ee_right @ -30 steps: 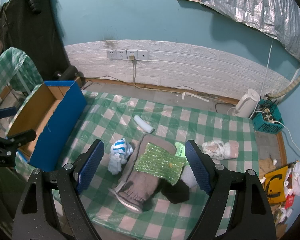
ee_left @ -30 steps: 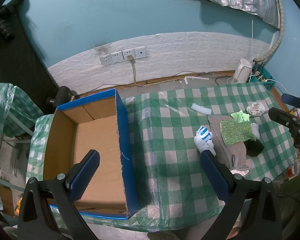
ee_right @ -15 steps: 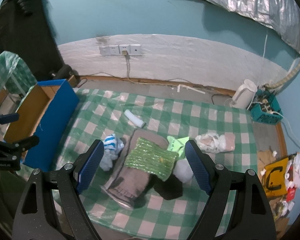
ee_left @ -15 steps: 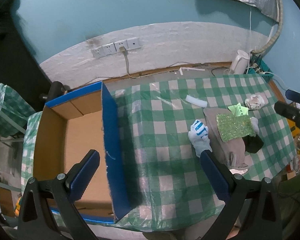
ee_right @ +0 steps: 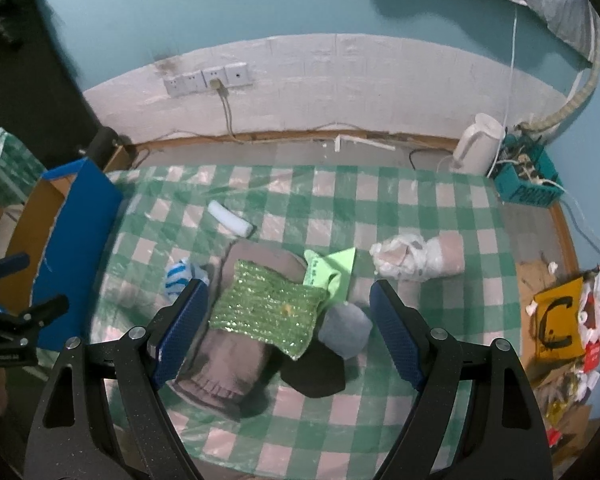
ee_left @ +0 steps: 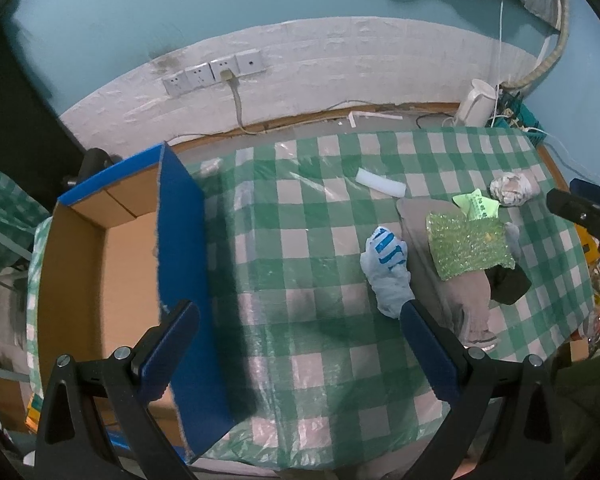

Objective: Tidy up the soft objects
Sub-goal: 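Lower the left tool to the striped sock while the right tool lowers to the green scrub pad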

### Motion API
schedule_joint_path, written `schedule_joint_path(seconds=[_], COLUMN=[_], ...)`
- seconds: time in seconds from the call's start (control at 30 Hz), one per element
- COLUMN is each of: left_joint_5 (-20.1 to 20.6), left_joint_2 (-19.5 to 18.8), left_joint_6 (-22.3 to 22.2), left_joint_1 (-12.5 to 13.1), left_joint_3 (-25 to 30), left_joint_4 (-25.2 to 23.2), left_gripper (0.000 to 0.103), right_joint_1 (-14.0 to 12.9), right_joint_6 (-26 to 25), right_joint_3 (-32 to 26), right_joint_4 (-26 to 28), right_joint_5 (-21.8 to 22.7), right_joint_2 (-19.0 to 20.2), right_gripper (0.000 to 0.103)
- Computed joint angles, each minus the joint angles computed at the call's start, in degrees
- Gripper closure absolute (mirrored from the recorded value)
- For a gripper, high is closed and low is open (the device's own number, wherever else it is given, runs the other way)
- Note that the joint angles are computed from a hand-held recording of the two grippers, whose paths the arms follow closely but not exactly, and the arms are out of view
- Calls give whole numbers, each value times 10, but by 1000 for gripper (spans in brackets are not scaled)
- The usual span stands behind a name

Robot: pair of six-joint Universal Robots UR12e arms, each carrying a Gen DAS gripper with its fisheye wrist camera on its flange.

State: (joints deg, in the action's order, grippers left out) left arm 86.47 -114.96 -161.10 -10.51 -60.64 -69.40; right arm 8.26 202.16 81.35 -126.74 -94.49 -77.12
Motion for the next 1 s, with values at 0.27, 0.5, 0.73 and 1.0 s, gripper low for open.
schedule_joint_path(seconds=[0.27, 0.5, 0.73, 1.0], left_joint_5=[9, 9, 18, 24], left_joint_2=[-23, -44, -62, -72], left_joint_6=[9, 12, 13, 18], left_joint_1=[-14, -23, -28, -31], left_joint_3=[16, 33, 49, 58], left_joint_4=[-23, -51, -71, -85], left_gripper=[2, 2, 2, 2], right_joint_1=[-1, -1, 0, 0], right_joint_6=[-11, -34, -59, -67], right_joint_3=[-10, -18, -25, -36], right_joint_4=[35, 49, 61, 78], right_joint_5=[23, 36, 39, 35], right_joint_2=[20, 38, 53, 69], right_gripper=[21, 21, 21, 21])
